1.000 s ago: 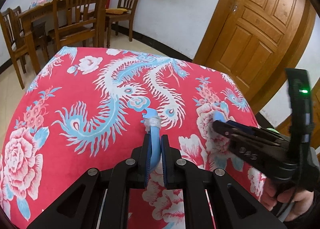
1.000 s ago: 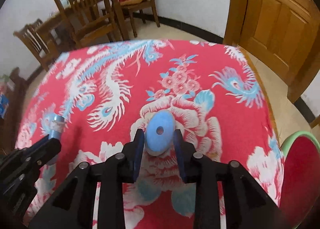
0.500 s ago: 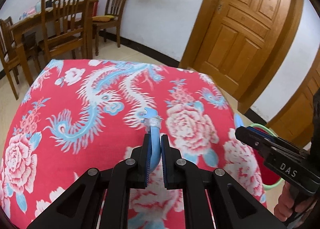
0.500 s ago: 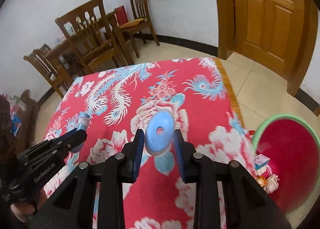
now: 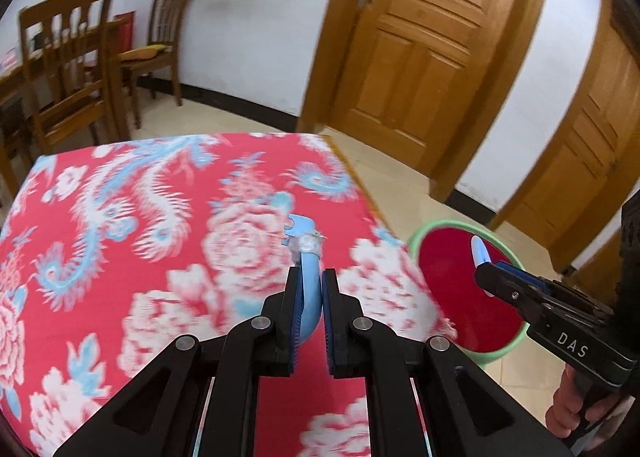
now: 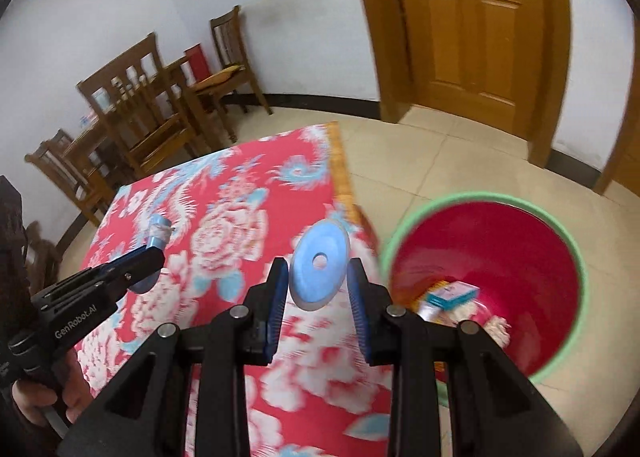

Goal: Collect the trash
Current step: 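Carry both blue items over the red bin and open both grippers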

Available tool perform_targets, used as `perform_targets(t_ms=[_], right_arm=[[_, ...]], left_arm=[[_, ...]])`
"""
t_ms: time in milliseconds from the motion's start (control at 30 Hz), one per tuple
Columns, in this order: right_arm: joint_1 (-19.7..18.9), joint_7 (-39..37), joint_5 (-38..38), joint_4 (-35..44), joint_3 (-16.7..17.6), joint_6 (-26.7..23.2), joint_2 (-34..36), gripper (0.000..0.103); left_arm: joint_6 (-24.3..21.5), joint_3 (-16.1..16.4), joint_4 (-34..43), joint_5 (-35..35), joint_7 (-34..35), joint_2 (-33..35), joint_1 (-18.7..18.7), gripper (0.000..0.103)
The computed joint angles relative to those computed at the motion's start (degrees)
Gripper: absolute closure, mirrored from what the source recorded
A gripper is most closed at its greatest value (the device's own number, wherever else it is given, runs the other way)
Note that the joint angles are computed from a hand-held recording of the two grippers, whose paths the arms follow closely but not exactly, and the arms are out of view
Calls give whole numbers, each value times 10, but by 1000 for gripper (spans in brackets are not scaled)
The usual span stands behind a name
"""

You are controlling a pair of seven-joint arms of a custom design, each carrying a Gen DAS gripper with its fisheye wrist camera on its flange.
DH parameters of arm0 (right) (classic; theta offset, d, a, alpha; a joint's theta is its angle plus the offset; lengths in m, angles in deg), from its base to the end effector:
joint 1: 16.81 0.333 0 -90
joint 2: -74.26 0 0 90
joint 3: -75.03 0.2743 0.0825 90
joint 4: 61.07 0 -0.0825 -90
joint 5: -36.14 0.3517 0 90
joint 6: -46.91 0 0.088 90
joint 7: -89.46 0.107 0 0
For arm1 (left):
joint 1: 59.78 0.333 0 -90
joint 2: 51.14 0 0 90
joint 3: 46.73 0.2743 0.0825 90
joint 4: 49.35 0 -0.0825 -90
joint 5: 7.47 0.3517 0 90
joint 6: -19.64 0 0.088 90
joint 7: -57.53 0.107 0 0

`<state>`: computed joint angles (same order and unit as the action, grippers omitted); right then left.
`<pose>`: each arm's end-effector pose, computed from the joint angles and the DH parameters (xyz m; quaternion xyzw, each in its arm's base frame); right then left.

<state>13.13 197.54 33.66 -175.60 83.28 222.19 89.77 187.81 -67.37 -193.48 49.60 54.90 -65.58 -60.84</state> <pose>0.4832 0.3771 0.4010 -0.7615 0.5206 -0.1056 0.3714 0.4009 -0.2185 0.3945 -0.7416 0.5493 -0.3165 0.2193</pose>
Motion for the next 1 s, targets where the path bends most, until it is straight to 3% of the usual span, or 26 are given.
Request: perform_targets(t_ms=[133,233,467,567,1000], right_arm=[[-9,16,-2,-39,-18,10,-23,71],[-10,41,-17,-66,-39,16,-35,71],[-33,68,-29,-98,-56,23,-40,70],[-68,48,0,-107,-31,24,-38,70],[-134,-20,104,-135,18,41,-40,70]], left_arm=[[-6,-7,49,16,1,49,-15,94],[-14,3,87,25,8,90,-41,94],[-28,33,171,14,50,182,-105,94],[-28,47,199,-3,76,215,-129,94],[-25,102,281,-104,203,303,-212,94]])
